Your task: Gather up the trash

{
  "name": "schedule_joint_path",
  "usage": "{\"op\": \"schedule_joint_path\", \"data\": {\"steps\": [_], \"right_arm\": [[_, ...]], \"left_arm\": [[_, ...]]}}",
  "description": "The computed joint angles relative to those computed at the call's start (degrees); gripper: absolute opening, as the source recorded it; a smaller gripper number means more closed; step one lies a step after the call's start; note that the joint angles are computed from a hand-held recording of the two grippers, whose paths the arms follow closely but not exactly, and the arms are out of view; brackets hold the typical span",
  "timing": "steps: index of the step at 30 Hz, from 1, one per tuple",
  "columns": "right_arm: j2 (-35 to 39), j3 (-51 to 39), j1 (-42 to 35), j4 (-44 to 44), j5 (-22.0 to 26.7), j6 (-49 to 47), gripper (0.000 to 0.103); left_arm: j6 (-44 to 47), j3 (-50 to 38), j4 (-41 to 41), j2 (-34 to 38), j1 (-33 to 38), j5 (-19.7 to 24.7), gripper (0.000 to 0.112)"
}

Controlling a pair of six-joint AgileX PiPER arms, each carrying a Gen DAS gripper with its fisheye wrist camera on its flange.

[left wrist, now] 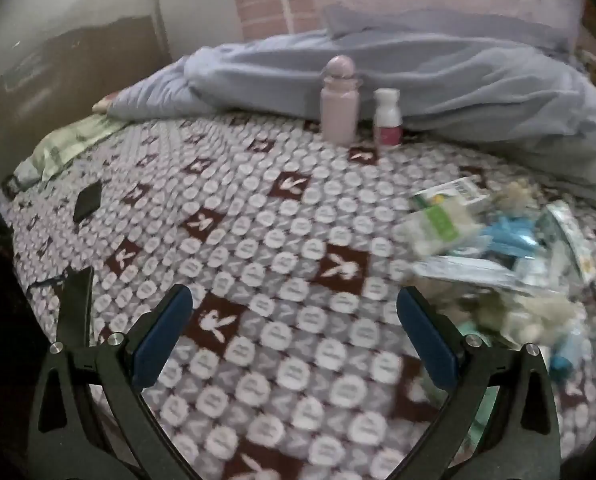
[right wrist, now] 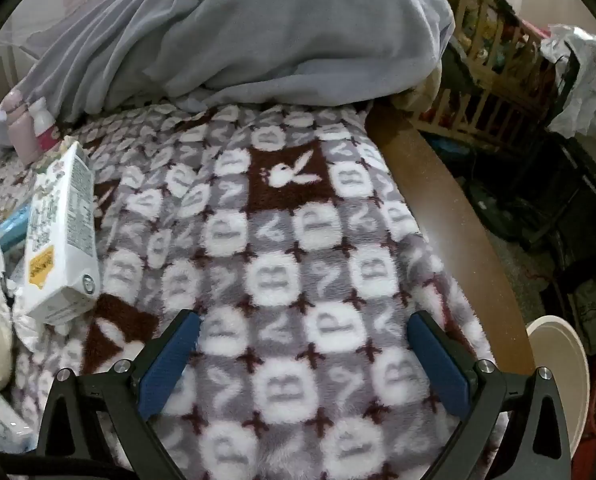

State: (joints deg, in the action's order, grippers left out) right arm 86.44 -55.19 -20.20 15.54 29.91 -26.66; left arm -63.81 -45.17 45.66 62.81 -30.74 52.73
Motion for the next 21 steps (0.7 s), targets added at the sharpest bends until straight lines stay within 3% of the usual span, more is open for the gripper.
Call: {"op": "schedule_joint_path", "data": {"steps": [4,6,12,21], "right_arm": [[-8.27,3.14,-1.4,0.56,3.37,-1.33,0.102],[-13.96,4.22,-3.05,2.65,7.34,-4.76,0.102],[-26.28,4.68,-5.15,6.96,14.32,-9.64,0.102],[-34.44,3.33,0.26,6.5,18.41,-2.94,0.102]], "left_arm": [[-2.52,-1.39,-0.16,-1.34,-7.62,3.65,0.102],[-4.29,-2.37,-0.73,-1.37,-10.61,4.23,0.102],[-13.02,-5.35,3.56,0.03,-21.38,9.64,0.102],[-17.69,-8.13,6.89,1.48,-30.08,15.92,0.102]]}}
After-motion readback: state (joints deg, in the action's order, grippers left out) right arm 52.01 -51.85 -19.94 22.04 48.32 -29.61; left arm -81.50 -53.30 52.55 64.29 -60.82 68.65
